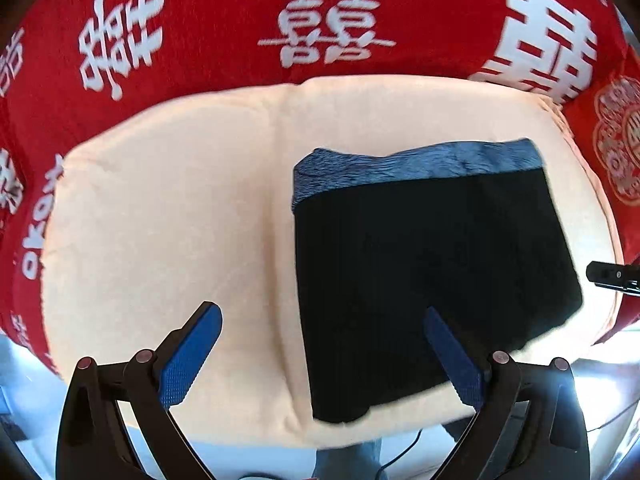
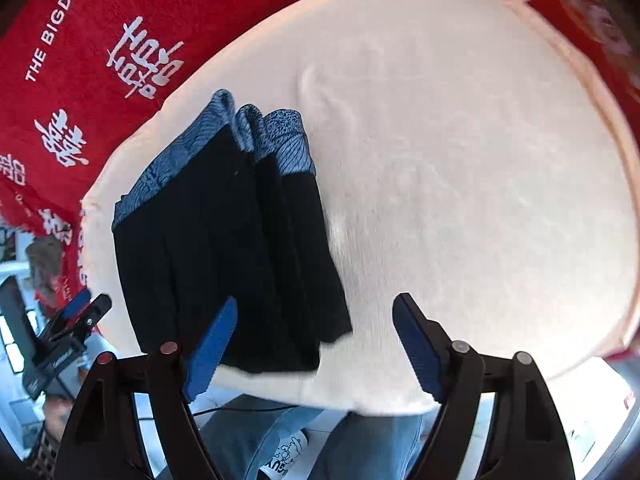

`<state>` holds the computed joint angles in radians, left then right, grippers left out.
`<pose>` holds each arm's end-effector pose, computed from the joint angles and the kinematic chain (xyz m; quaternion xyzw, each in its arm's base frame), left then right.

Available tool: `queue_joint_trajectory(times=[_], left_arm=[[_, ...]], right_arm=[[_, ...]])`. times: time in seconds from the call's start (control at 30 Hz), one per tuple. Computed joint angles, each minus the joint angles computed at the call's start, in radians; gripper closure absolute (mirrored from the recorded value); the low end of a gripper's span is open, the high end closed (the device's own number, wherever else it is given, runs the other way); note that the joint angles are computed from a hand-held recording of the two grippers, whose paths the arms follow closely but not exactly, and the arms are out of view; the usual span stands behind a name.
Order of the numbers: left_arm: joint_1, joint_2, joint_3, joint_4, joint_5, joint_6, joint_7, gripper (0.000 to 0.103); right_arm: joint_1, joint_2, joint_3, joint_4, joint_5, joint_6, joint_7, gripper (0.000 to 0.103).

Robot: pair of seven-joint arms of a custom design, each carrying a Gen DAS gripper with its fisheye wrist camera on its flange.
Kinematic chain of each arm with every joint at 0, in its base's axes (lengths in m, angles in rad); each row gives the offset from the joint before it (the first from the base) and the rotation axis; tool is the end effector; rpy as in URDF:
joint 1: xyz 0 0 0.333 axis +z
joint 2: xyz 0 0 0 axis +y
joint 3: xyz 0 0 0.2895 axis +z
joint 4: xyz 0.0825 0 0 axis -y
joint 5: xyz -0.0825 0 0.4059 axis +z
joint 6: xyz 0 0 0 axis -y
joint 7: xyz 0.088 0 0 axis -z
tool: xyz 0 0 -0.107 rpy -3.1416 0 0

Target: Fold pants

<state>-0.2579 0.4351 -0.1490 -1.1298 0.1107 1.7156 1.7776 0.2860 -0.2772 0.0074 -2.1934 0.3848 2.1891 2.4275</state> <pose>0.6599 -0.2475 0.5555 -0.4639 0.8822 -0.0442 0.0679 0.4981 0.1649 0.4974 -0.3919 0.8945 0.1368 0.1659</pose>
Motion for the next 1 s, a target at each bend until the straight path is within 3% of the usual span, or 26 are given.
queue_joint_trajectory(times=[0.03, 0.07, 0.2, 0.4, 0.6, 0.8, 1.0], left_arm=[[-0.004, -0.010, -0.001, 0.002, 0.000, -0.006, -0.008, 0.002], [0.001, -0.032, -0.003, -0.008, -0.010, -0.008, -0.009, 0.002], [-0.008, -0.088, -0.010, -0.024, 0.012, -0.008, -0.002, 0.002], [-0.008, -0.073, -0.021, 0.099, -0.021, -0.140, 0.044, 0.002], [-0.023, -0.097, -0.014, 0.116, 0.032, -0.157, 0.086, 0.002], [-0.021, -0.089, 0.002, 0.158, 0.042, -0.216, 0.003, 0.002], [-0.036, -0.131, -0.007, 0.112, 0.072, -0.249, -0.073, 0.002]], right_arm=[[-0.002, -0.004, 0.012, 0.022, -0.032, -0.029, 0.031, 0.002], [-0.002, -0.003, 0.022, 0.043, -0.059, -0.048, 0.051, 0.000], [0.004, 0.019, 0.062, 0.174, -0.199, -0.172, 0.133, 0.000], [0.034, 0.117, 0.097, 0.425, -0.293, -0.390, 0.230, 0.000], [0.056, 0.154, 0.101, 0.515, -0.297, -0.396, 0.260, 0.000], [0.062, 0.186, 0.094, 0.555, -0.263, -0.372, 0.210, 0.000], [0.064, 0.230, 0.099, 0.670, -0.317, -0.526, 0.155, 0.000]])
